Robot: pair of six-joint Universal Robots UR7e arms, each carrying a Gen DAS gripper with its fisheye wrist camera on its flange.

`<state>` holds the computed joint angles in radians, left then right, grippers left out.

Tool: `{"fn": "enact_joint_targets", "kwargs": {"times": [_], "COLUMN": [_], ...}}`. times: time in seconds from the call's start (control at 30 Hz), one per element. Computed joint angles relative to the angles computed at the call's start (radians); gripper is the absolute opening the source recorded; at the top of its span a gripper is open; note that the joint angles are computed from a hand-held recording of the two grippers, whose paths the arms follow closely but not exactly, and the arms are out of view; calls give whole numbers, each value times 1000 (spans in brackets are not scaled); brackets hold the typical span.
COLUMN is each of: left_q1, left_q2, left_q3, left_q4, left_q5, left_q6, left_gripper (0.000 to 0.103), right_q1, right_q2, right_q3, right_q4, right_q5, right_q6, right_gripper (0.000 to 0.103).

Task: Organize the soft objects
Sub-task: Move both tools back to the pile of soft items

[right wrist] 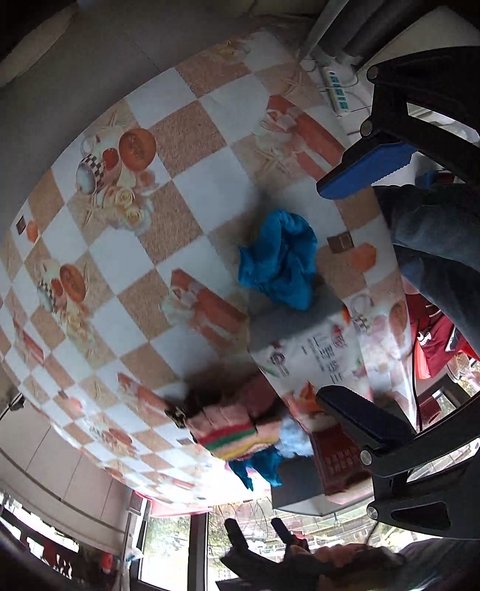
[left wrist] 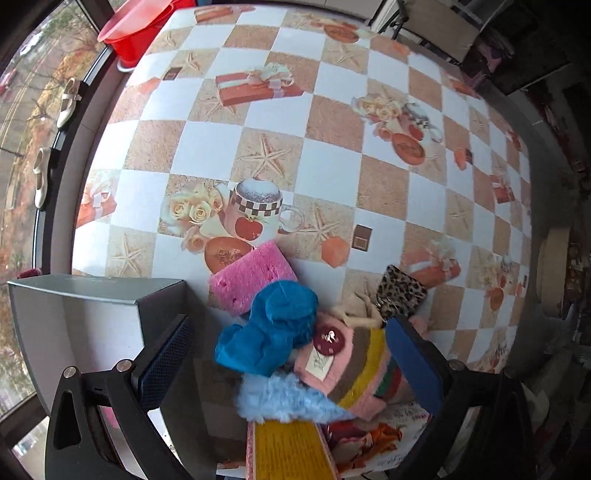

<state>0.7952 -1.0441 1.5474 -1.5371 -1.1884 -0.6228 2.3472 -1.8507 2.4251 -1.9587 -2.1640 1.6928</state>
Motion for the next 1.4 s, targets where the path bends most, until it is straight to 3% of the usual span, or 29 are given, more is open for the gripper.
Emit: {"fn": "enact_joint_targets", "kwargs": {"times": [0.2, 0.27, 0.4, 0.6, 0.93, 1.03, 1.1, 1.17, 1.23, 1.4], "left_q1": [71, 66, 67, 51, 77, 87, 92, 117, 105, 12], "left_q2": [106, 129, 165, 200, 238, 222, 202, 182, 182, 183], "left_q3": [-49, -58, -77, -73, -109, -83, -60, -21, -19, -18], "left_q4": [38, 66, 74, 97, 136, 58, -18, -144, -161, -88], "left_q5": [29, 71, 43, 109, 84, 81, 32, -133, -172, 102], "left_q6": [-96, -131, -121, -150, -193, -170, -137, -69, -46, 91], "left_gripper": [103, 103, 103, 103, 103, 103, 102, 98, 98, 98], "right_q1": [-79, -100, -156, -226, -292, -304, -303, -305, -309, -302], "right_q2": [-73, -87, -118, -160, -172, -174, -173, -176, -176, -165], "right_q3": [59, 71, 100, 139, 190, 203, 205, 210, 213, 206], "right_q4": [-55, -65, -95, -147, -215, -236, -240, -250, -254, -259], "right_q5": [11, 13, 22, 44, 70, 77, 75, 76, 77, 69], "right_q6": [-78, -110, -180, -249, -317, -324, -323, -323, -322, -323], "right_gripper": [102, 102, 102, 102, 102, 102, 102, 102, 102, 102]}}
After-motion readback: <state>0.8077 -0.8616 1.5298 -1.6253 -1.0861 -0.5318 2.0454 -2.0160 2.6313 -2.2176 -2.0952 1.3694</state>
